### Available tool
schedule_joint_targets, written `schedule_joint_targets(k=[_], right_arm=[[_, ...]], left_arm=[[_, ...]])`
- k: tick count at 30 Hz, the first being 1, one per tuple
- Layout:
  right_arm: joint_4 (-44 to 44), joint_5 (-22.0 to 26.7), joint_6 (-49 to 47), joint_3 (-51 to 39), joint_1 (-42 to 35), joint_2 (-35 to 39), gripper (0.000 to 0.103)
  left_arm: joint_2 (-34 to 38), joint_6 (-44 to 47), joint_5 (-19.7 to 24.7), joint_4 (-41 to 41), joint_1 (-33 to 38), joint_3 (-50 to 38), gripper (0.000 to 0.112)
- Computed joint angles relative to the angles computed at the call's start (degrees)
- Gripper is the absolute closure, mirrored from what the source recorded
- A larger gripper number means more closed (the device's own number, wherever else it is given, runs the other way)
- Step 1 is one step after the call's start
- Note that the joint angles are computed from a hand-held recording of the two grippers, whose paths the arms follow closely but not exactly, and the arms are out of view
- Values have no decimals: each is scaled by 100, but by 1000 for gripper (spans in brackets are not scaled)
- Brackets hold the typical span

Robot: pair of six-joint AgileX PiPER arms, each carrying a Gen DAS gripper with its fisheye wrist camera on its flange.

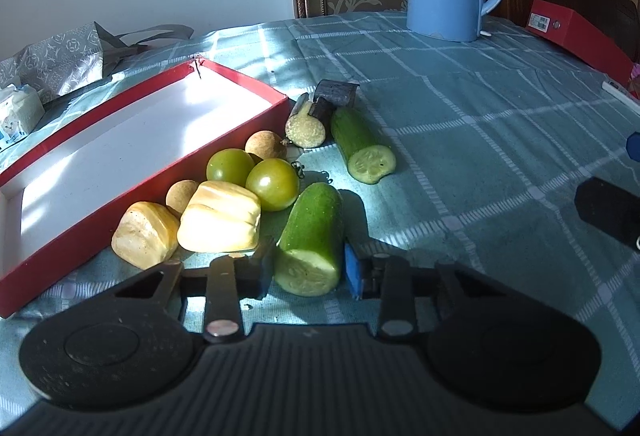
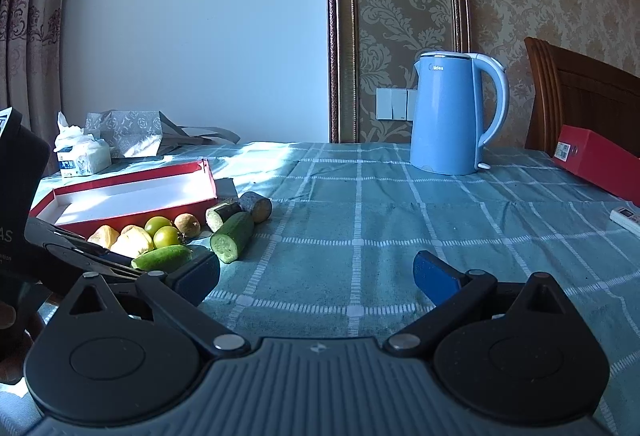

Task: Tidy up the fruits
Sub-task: 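Move the left tool to the green cucumber chunk and close on it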

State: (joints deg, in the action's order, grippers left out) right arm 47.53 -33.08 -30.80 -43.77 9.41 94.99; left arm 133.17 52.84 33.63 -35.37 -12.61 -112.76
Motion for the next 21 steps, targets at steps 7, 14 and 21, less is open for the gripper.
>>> schedule_joint_targets(k=[7, 14, 21], right_arm=[[-139, 7, 212, 3, -74, 63, 0], [-200, 72, 159, -49, -103, 102, 0], [-1, 196, -187, -303, -34, 229, 0]], left_arm=[[17, -41, 92, -10, 19, -72, 81], [-352, 830, -37, -972, 186, 424, 83], [-542, 1195, -1, -1607, 454, 443, 83]])
